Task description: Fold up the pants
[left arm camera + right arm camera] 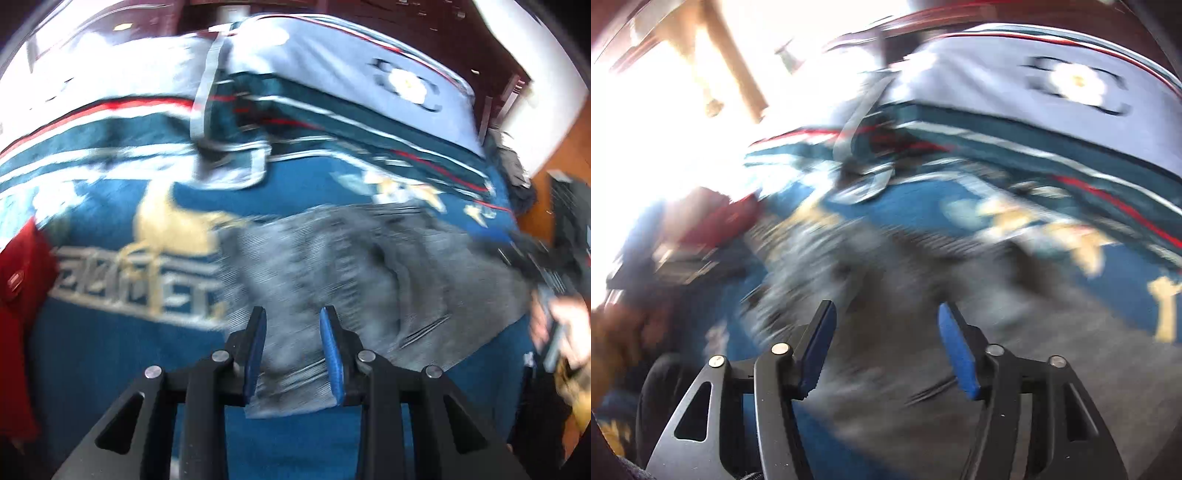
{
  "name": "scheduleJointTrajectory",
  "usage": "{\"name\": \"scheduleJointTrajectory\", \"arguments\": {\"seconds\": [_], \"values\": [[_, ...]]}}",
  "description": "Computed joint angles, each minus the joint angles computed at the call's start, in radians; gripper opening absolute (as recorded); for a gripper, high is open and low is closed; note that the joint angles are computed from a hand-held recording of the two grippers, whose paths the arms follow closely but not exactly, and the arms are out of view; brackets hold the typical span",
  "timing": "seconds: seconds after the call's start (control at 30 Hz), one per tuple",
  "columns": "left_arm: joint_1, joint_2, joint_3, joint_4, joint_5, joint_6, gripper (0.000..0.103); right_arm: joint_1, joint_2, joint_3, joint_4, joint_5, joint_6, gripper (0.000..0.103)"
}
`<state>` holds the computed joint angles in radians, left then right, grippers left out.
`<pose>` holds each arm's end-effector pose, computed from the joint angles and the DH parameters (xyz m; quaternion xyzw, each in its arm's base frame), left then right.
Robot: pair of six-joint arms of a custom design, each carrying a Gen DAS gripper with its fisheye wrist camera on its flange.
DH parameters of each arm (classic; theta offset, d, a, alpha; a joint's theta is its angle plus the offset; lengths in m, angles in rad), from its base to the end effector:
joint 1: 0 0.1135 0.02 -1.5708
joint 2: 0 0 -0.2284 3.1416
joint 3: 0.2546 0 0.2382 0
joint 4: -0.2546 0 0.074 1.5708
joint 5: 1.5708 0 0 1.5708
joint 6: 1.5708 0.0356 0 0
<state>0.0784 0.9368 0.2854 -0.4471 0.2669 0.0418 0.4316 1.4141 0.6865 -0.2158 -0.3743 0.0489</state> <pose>0.1539 0.0027 0.1090 0.0135 0.9640 -0.1152 0.2392 0.2301 0.1203 0.1439 -0.2341 0.9066 0.2440 0.2524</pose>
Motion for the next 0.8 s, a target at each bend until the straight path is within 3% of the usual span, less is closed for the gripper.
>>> {"name": "scheduleJointTrajectory", "arguments": {"seconds": [0.17, 0.3, 0.33, 0.37, 0.43, 0.5, 0.67, 0.8], "values": [[-0.369, 0.326, 0.052, 0.307, -0.106, -0.185, 0.033, -0.177, 0.380, 0.311, -0.079, -0.095, -0.059, 0.058], [-0.449, 0.543, 0.077, 0.483, -0.132, -0.240, 0.033, -0.181, 0.588, 0.466, -0.142, -0.118, -0.108, 0.058], [-0.441, 0.579, 0.074, 0.518, -0.129, -0.243, 0.033, -0.173, 0.638, 0.499, -0.160, -0.121, -0.127, 0.055], [-0.422, 0.606, 0.069, 0.548, -0.110, -0.237, 0.033, -0.169, 0.667, 0.525, -0.177, -0.114, -0.145, 0.045], [-0.385, 0.616, 0.047, 0.587, -0.065, -0.226, 0.033, -0.147, 0.709, 0.554, -0.193, -0.085, -0.181, 0.023], [-0.364, 0.614, 0.049, 0.582, -0.046, -0.214, 0.033, -0.132, 0.683, 0.529, -0.161, -0.064, -0.197, 0.015], [-0.405, 0.651, 0.081, 0.574, -0.129, -0.194, 0.033, -0.154, 0.607, 0.532, -0.110, -0.103, -0.161, 0.012], [-0.388, 0.677, 0.077, 0.606, -0.117, -0.192, 0.033, -0.116, 0.713, 0.655, -0.159, -0.009, -0.187, 0.012]]}}
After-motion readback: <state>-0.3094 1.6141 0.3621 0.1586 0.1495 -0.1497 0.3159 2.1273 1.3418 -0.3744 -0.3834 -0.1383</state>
